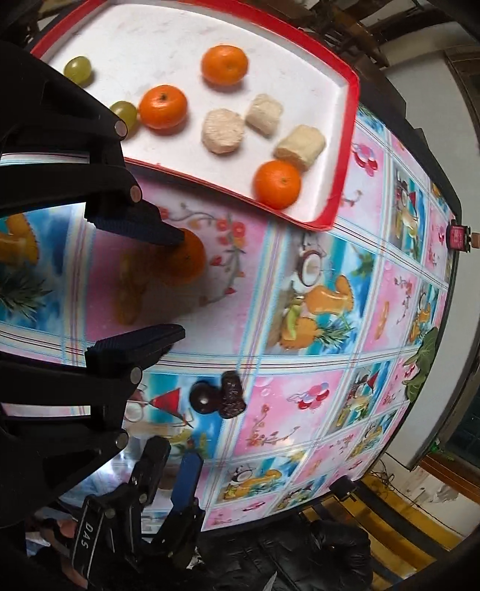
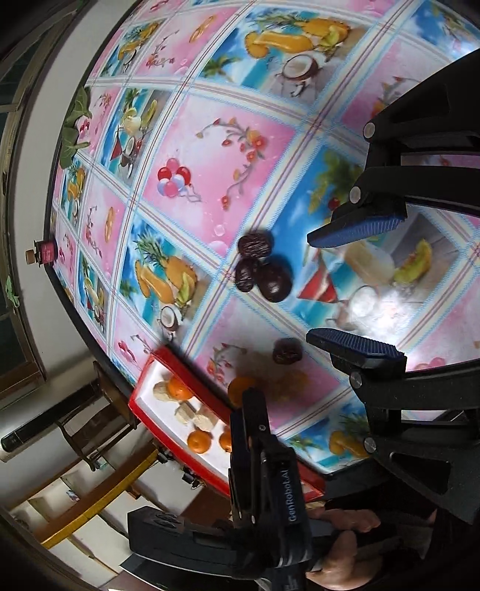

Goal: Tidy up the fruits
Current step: 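Grasp a mandarin with the left tool while the right tool grasps a dark date, then carry the mandarin and dark date over the white tray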

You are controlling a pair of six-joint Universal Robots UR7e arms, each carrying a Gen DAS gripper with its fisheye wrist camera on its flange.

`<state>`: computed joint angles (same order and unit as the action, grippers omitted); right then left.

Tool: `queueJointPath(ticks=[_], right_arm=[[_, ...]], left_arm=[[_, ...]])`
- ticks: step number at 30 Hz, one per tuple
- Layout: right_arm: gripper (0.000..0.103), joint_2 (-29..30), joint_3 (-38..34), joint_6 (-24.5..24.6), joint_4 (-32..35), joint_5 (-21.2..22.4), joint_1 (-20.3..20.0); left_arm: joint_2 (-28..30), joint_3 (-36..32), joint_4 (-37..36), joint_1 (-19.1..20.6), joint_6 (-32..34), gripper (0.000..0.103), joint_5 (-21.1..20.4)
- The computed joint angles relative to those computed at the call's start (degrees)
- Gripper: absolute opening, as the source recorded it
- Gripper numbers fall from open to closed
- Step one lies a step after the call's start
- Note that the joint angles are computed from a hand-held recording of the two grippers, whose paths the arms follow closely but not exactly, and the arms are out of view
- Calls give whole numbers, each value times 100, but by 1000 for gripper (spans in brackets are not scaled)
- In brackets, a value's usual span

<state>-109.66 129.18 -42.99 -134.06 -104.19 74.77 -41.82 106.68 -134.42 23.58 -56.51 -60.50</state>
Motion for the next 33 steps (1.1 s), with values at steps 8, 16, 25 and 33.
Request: queueJointPath(ticks=[8,16,25,33], right_arm=[[41,658,5,52,-487,-342,237],[41,962,-12,-100,-952,-651,261],[28,902,13,-136,-1000,-469,162],[28,709,70,-121,-712,-317,327]], left_arm=[[-77,57,205,26,-140,42,3],[20,-136,621,109,-214,42,174],[47,50,264,171,-235,32,-106],[-159,298,-21,36,-380,32,-150]])
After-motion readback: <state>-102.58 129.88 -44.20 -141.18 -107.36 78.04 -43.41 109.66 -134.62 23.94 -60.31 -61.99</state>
